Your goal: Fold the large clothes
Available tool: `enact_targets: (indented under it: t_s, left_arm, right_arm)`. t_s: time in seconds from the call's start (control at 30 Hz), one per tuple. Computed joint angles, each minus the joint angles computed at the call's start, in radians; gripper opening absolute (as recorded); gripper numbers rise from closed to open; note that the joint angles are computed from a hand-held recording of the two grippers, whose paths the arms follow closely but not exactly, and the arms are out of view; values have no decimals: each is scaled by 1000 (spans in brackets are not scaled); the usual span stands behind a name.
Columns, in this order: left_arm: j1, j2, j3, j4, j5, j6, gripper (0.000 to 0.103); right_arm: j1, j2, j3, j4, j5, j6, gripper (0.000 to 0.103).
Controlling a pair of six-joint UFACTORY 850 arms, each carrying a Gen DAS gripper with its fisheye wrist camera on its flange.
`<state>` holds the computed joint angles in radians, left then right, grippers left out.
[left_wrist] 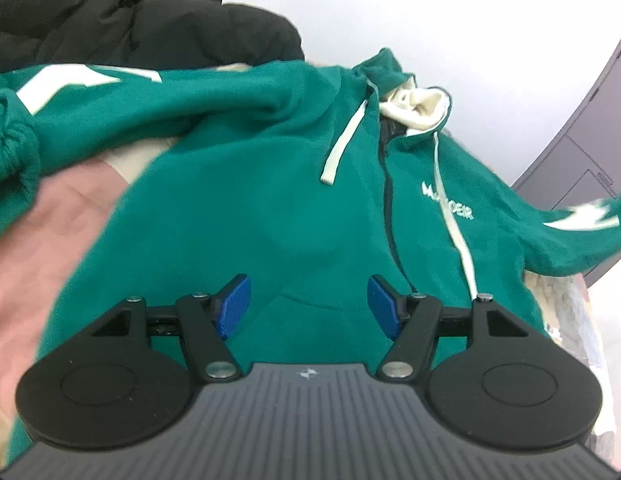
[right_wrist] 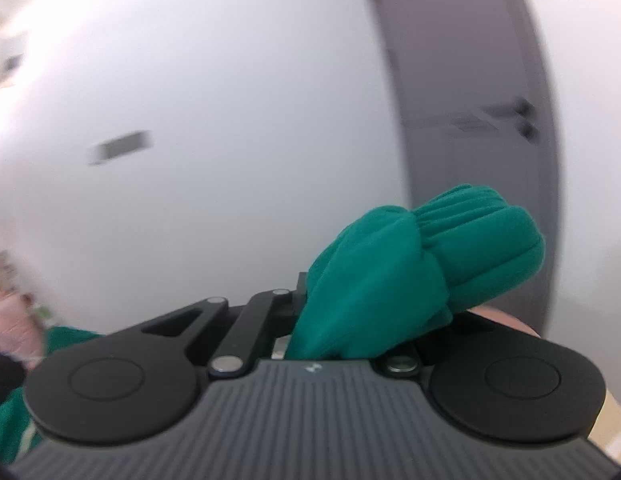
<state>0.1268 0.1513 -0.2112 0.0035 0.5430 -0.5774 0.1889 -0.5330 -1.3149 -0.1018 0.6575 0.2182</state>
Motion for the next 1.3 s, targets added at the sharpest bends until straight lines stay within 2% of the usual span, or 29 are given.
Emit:
enact_targets:
  t_s: [0.23, 0.43, 0.53, 0.67, 0.77, 0.9, 0.93, 1.0, 1.07, 1.13, 1.3]
  left_arm:
    - [47, 183, 79, -54, -15, 118, 70]
    - [198, 336, 149, 120, -15, -35, 70]
    - [293, 340, 158, 252, 12, -149, 70]
    - [410, 294, 162, 388, 80, -280, 70]
    - [451, 246, 151, 432, 119, -319, 70]
    - [458, 202, 144, 448, 165, -324, 70]
    - [456, 193, 142, 447, 176, -317, 70]
    - [445, 175, 136, 434, 189, -295, 70]
    - [437, 160, 132, 425, 205, -282, 70]
    - [427, 157, 132, 416, 202, -281, 70]
    - [396, 191, 146, 397, 181, -244, 70]
  right_arm:
    - [196, 172, 159, -132, 62, -22, 10]
    - [386, 250, 324, -267, 90, -88, 10]
    - [470, 224, 375, -269, 89, -158, 10]
    - [556, 139, 386, -330, 2, -110, 11]
    - [627, 74, 387, -262, -46, -153, 13]
    - [663, 13, 377, -238, -79, -166, 14]
    - [666, 16, 378, -252, -95, -159, 16]
    - [640, 21, 393, -362, -89, -71, 29]
    - [637, 22, 391, -453, -91, 46, 69]
    - [610, 53, 433, -520, -37, 116, 84]
    - [548, 102, 528, -564, 46, 257, 84]
